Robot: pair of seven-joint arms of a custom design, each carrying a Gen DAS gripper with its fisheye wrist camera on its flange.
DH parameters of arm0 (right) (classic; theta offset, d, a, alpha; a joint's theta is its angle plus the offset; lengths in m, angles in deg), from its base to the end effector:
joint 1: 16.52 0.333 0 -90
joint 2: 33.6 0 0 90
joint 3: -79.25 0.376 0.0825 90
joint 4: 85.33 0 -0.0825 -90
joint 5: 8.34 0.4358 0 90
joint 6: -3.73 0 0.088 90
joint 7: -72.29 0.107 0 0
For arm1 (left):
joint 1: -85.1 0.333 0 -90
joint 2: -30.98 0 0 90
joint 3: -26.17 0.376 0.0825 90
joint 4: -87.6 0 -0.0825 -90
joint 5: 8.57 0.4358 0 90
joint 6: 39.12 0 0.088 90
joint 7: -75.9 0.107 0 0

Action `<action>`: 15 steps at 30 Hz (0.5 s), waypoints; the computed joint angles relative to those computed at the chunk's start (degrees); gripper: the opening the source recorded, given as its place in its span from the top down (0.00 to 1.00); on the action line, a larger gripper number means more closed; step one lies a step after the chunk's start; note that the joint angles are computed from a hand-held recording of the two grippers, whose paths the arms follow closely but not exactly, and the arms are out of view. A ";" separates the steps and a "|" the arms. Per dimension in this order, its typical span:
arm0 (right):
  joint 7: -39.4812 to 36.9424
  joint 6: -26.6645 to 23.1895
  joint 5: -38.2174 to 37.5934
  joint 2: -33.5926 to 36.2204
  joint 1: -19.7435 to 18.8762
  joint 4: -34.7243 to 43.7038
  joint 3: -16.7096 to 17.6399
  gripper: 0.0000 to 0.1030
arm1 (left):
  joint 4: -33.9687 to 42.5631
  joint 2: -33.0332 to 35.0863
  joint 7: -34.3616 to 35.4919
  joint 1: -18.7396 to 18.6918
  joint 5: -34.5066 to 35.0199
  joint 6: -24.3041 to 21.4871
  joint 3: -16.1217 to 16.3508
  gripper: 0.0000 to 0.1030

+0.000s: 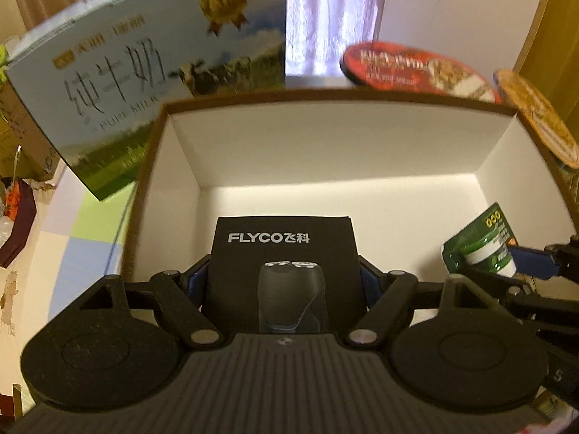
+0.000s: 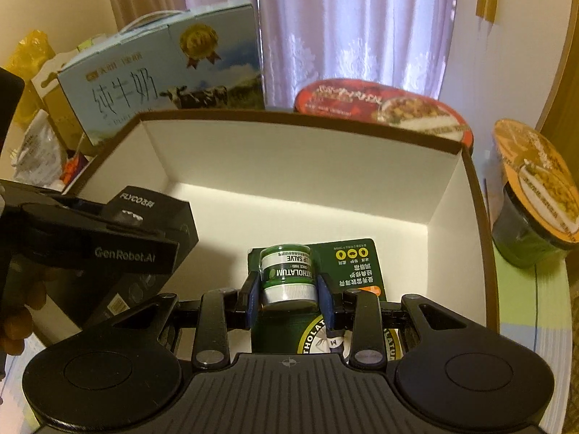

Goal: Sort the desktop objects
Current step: 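Lower and release the FLYCO box into the brown box while the right tool releases the salve card there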

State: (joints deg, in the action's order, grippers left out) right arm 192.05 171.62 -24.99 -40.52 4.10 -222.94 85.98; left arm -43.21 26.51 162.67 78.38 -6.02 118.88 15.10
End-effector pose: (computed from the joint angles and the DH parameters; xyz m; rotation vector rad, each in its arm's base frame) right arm 0.4831 0.2719 0.4599 -1.9854 1.5809 -0.4463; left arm 0.5551 -0.1820 0.4767 -1.6276 2.1941 -0.6027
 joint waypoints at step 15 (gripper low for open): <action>-3.55 -2.17 5.58 1.47 1.04 1.20 -0.54 0.70 | 2.43 1.36 2.84 -0.70 -2.75 -4.72 0.57 0.26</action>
